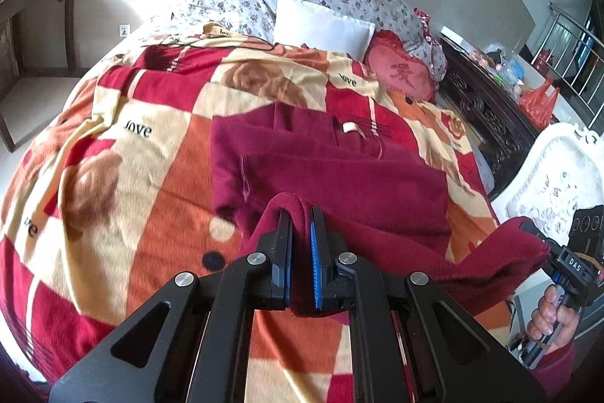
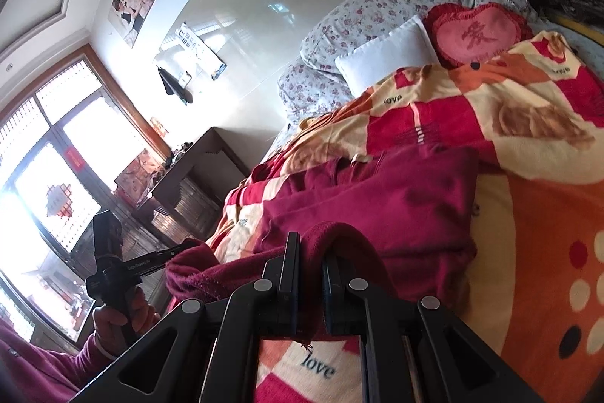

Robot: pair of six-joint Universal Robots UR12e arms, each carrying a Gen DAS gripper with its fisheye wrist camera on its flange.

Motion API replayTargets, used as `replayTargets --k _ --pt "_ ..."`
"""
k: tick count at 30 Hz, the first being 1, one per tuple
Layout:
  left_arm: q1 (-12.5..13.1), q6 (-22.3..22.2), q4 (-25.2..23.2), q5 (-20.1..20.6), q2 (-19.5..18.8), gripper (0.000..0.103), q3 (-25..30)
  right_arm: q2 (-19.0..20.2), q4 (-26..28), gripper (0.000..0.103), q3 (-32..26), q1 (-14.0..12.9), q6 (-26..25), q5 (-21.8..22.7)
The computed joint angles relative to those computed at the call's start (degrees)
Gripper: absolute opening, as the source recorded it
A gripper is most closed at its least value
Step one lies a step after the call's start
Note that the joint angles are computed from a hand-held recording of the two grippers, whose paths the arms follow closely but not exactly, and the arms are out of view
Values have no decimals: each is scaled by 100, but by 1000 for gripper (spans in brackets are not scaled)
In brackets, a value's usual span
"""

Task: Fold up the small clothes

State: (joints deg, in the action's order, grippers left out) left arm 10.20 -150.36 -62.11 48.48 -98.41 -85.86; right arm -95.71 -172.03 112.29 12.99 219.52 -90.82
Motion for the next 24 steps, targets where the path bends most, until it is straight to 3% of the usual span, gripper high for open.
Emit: replayTargets --k 11,17,24 --pt "-358 -688 678 186 -565 7 569 270 88 9 -288 -432 -70 -22" --pt "-620 -1006 915 528 -999 7 968 566 369 9 -607 -708 -176 89" --pt "-810 -1344 730 763 -1520 7 1573 945 1006 9 -936 -967 0 30"
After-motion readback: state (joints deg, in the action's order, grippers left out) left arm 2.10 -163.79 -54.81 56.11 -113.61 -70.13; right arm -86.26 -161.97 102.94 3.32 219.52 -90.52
